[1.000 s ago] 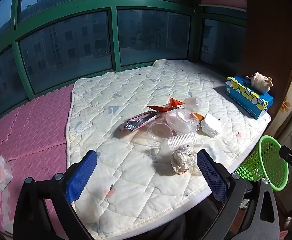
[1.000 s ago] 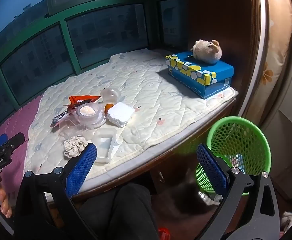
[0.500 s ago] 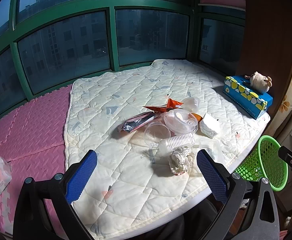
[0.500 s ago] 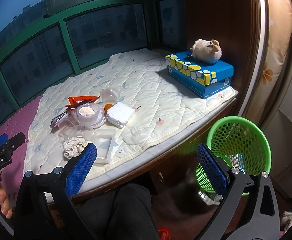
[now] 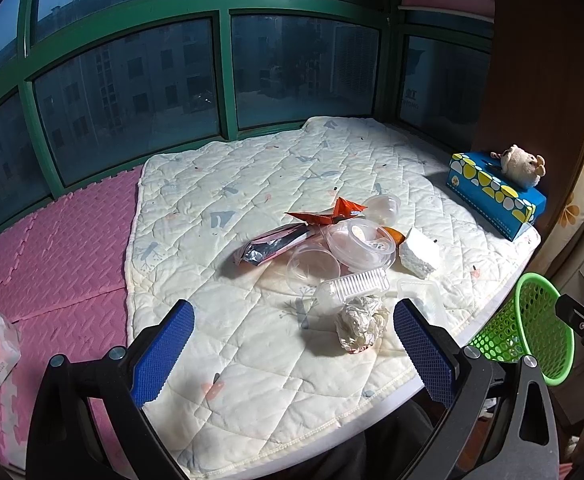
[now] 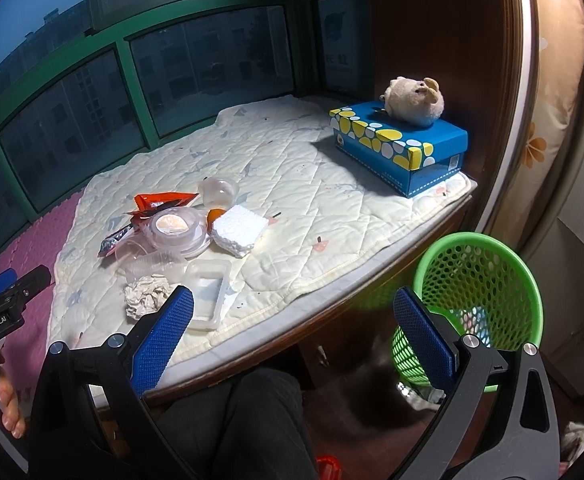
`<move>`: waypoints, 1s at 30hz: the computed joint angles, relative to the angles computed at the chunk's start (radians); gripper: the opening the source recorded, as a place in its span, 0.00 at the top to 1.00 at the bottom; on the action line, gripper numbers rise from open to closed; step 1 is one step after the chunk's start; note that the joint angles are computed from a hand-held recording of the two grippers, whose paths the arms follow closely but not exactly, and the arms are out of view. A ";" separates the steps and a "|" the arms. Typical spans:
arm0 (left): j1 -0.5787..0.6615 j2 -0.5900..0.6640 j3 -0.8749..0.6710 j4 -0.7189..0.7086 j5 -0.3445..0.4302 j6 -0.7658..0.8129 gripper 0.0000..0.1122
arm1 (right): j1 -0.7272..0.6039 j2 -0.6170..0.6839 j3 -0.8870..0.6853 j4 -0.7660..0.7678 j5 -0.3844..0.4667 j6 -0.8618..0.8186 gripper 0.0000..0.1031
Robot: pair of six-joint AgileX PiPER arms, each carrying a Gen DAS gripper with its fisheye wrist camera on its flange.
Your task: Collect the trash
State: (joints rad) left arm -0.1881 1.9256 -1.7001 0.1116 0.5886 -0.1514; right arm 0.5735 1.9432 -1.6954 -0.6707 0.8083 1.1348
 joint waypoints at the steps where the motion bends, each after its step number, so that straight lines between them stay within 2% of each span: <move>1: -0.001 0.001 -0.001 0.001 0.001 -0.001 0.14 | 0.000 0.001 -0.001 -0.001 0.001 0.002 0.04; 11: 0.000 0.007 -0.007 -0.002 0.002 -0.001 0.14 | -0.010 0.009 -0.013 0.020 -0.004 -0.016 0.04; 30: -0.005 0.070 -0.122 -0.009 0.078 -0.003 0.14 | -0.038 0.034 -0.054 0.058 -0.008 -0.072 0.04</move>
